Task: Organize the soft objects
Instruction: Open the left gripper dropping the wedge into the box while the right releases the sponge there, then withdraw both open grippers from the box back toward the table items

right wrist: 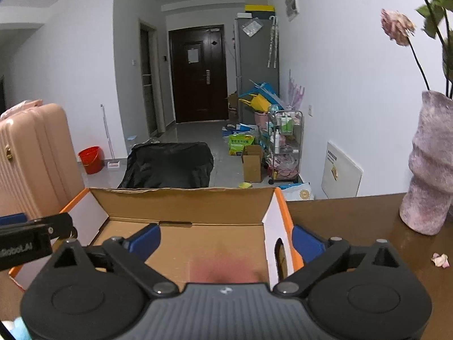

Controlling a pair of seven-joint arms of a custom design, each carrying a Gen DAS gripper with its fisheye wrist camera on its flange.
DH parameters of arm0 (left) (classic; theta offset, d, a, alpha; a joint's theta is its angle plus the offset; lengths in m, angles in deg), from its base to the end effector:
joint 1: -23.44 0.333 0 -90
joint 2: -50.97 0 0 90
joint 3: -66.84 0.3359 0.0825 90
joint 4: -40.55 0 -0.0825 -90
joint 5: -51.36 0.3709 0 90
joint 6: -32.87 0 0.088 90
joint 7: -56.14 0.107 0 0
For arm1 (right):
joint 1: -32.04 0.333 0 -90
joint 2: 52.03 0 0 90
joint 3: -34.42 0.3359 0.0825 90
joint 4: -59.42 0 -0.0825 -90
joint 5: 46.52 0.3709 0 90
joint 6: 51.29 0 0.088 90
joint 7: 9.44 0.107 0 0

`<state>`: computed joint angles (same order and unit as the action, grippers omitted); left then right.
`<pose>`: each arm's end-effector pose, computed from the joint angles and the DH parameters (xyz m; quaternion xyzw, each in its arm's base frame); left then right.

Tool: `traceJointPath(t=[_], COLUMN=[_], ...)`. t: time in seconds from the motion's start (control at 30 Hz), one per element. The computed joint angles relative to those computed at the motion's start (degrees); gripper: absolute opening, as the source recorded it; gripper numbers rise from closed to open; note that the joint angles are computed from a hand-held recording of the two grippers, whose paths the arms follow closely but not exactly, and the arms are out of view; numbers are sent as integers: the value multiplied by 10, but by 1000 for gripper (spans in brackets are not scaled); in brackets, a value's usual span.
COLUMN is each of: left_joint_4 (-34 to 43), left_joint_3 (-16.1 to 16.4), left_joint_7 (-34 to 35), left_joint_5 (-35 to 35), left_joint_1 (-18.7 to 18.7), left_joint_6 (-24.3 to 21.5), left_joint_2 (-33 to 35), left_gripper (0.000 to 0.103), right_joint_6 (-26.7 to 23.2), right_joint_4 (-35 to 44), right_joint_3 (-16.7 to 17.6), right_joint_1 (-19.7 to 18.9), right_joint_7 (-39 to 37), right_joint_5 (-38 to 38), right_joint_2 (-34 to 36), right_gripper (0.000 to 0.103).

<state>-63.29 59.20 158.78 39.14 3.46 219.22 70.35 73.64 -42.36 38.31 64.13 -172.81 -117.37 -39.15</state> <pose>0.6166 -0.2840 0.5173 -0.4559 0.7199 -0.4501 0.2671 0.5430 0.3462 0.4953 -0.4196 0.7558 -0.4123 0.2874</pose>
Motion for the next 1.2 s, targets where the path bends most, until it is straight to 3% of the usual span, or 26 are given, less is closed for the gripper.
traceJointPath(t=[0.1,0.27,0.4,0.47,0.57,0.67,0.8,0.9,1.07,1.2], left_joint_4=[-3,-8,-12,-19,-36,-57,-81,-111,-162,-200], left_joint_3=[13,69,31,-4,-10,-80,-118,-220,-313,-431], left_joint_7=[-6,-14,-6,2,6,6,-4,-28,-63,-126], left_joint_5=[-2,-9,-9,-8,-12,-8,4,49,132,220], left_joint_1=[-11,-61,-27,3,7,72,114,218,320,454], left_joint_6=[11,20,15,22,38,59,68,67,79,83], left_joint_2=[-1,-2,-5,-5,-9,-14,-23,-29,-43,-47], left_gripper=[92,103,103,103,103,103,103,103,103,103], right_joint_6=[1,-2,-9,-15,-30,-49,-76,-93,-122,-142], right_joint_4=[-7,-13,-21,-28,-34,-44,-62,-77,-100,-121], right_joint_3=[-1,1,4,7,12,18,28,37,52,64], right_joint_1=[-2,-4,0,3,8,12,20,25,33,38], right_joint_7=[8,13,17,25,35,45,59,76,109,135], right_joint_5=[4,2,-9,-18,-28,-34,-38,-42,-50,-52], right_joint_2=[-4,-7,-12,-17,-21,-27,-39,-49,-66,-81], right_gripper=[99,100,103,103,103,103,103,103,103,103])
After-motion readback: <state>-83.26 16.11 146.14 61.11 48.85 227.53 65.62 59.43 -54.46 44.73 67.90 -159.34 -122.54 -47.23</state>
